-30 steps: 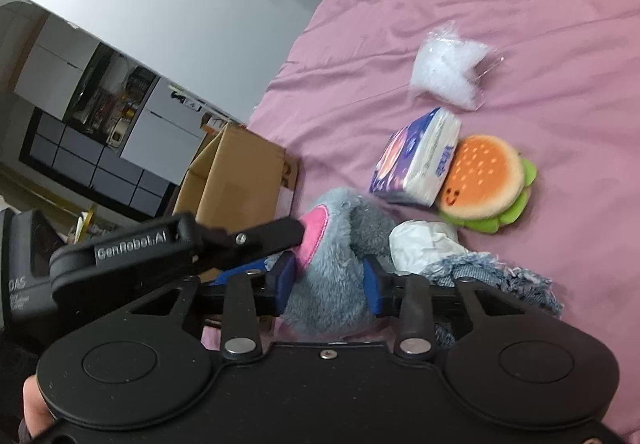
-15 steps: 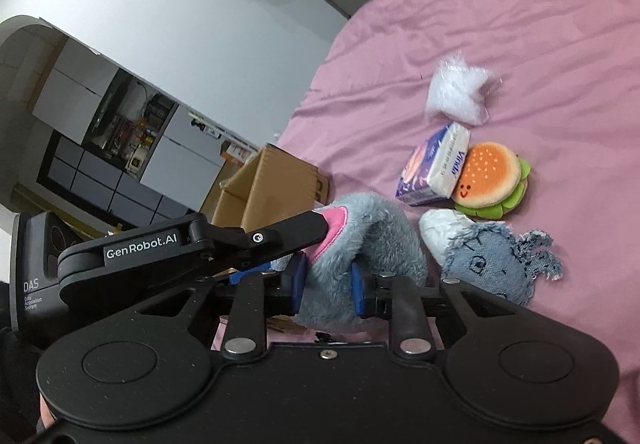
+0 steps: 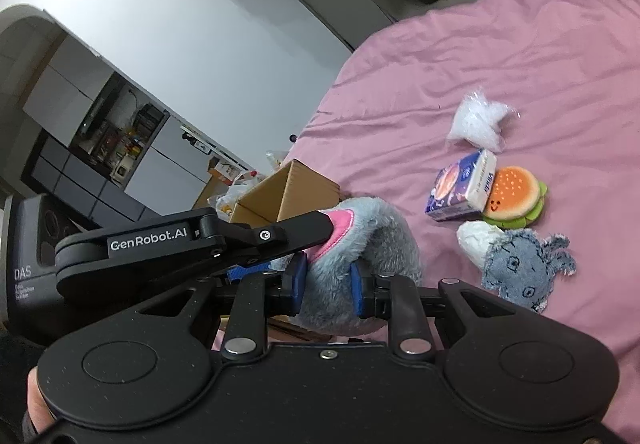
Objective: Organize soft objects
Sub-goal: 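Carry the grey plush with both grippers over the cardboard box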
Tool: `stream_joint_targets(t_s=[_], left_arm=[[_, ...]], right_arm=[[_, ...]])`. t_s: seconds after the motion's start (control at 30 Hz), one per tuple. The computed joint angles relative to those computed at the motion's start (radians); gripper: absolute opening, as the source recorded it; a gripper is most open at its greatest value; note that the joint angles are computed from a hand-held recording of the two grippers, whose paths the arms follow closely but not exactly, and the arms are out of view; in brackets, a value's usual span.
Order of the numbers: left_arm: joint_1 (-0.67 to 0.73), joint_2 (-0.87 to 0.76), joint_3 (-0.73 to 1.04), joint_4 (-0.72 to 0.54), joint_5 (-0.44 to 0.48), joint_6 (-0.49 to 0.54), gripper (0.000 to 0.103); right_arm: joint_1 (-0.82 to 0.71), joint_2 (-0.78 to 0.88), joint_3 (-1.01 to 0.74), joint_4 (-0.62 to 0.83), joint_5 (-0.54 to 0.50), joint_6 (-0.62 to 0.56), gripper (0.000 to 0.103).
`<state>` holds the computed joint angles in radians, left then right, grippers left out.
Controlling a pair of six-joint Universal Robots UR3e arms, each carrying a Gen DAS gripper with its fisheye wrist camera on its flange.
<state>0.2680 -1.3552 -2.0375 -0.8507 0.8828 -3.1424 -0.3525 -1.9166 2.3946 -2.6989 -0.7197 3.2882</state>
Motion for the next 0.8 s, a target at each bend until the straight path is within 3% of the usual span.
stream_joint_targets(t_s=[0.47,0.8], left_arm=[[0.142,0.044,0.085,-0.218,-0.091,0.179,0.029],[0.260,0.013,0.166,-0.308,-0.121,0.272,0.029]], right_arm=[[0.199,0.170,-0.112,-0.264,-0.137,0.249,0.023],[0.393,0.424,-0.376,-0.341,-0.266,0.335,0.023]])
